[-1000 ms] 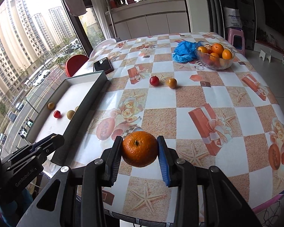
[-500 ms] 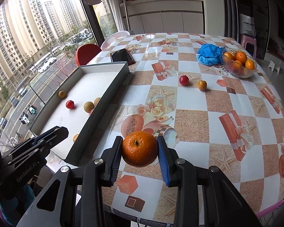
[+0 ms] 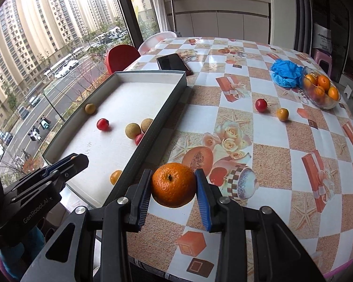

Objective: Organize fruits
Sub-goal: 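Carry the yellow tomato and mandarin orange toward the white tray, then lower both fruits into the white tray and open both grippers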

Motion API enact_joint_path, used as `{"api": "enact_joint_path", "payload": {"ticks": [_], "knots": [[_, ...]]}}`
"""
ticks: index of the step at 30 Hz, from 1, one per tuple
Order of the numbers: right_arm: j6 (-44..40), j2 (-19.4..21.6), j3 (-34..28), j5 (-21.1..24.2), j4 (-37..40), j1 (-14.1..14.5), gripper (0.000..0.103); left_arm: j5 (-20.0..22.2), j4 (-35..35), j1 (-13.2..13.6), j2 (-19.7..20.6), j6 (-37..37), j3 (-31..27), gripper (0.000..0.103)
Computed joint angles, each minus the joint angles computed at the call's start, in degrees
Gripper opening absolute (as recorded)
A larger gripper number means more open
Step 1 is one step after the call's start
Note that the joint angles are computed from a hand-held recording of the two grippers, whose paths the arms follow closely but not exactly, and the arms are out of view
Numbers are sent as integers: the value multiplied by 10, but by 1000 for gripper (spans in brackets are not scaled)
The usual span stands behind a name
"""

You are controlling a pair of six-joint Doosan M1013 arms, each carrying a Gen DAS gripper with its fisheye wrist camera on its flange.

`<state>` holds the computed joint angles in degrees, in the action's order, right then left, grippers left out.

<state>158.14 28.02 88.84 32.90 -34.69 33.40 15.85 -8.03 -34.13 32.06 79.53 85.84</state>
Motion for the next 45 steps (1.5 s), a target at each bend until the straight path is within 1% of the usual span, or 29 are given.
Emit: {"api": "enact_joint_path", "payload": {"ticks": [2,4,7,10,16,19,24,26,27,28,29,30,31,32,33,34,35,36,39,40,41,42,45], "knots": [[-14,5,-9,5,9,0,39,2,-16,3,2,13,-2,20],[-31,10,-18,6,20,-1,39,3,-16,6,4,14,-4,20],[-58,17,-34,10,32,-1,39,0,6,10,5,-2,-9,20],[-90,26,-52,12,51,-4,39,2,52,15,10,-43,-23,20],[-167,49,-92,-1,125,-12,39,34,117,21,30,-82,-60,20],[-211,64,-114,4,159,-11,39,53,115,23,39,-82,-69,20],[-274,83,-134,9,215,-11,40,79,144,22,51,-112,-76,20],[-293,86,-137,8,231,-12,44,88,142,23,54,-115,-79,21],[-293,86,-138,8,228,-11,48,93,142,23,55,-119,-81,21],[-281,85,-138,11,213,-10,54,98,143,24,56,-124,-83,23],[-268,82,-134,8,198,-8,57,103,143,25,58,-130,-85,44],[-249,77,-128,4,179,-8,71,106,171,24,58,-166,-84,63],[-229,71,-119,-3,163,-9,90,104,229,21,55,-229,-80,80],[-212,64,-109,-16,152,-11,93,96,278,19,51,-279,-73,90],[-190,57,-98,-29,137,-13,93,83,297,18,47,-301,-66,92],[-168,52,-90,-32,121,-14,93,75,286,18,44,-293,-63,93],[-141,47,-83,-30,99,-15,93,77,252,19,43,-258,-66,93],[-110,42,-75,-27,76,-16,94,81,247,16,43,-248,-69,93],[-12,22,-40,-24,22,-25,94,80,274,3,37,-253,-70,93],[24,15,-27,-19,5,-28,94,74,271,-1,34,-243,-68,93],[52,9,-17,-10,-6,-33,94,68,254,-5,32,-222,-68,93],[77,3,-6,2,-15,-37,94,62,224,-9,30,-187,-69,93],[143,-16,30,34,-36,-52,94,52,121,-23,27,-68,-75,93]]}}
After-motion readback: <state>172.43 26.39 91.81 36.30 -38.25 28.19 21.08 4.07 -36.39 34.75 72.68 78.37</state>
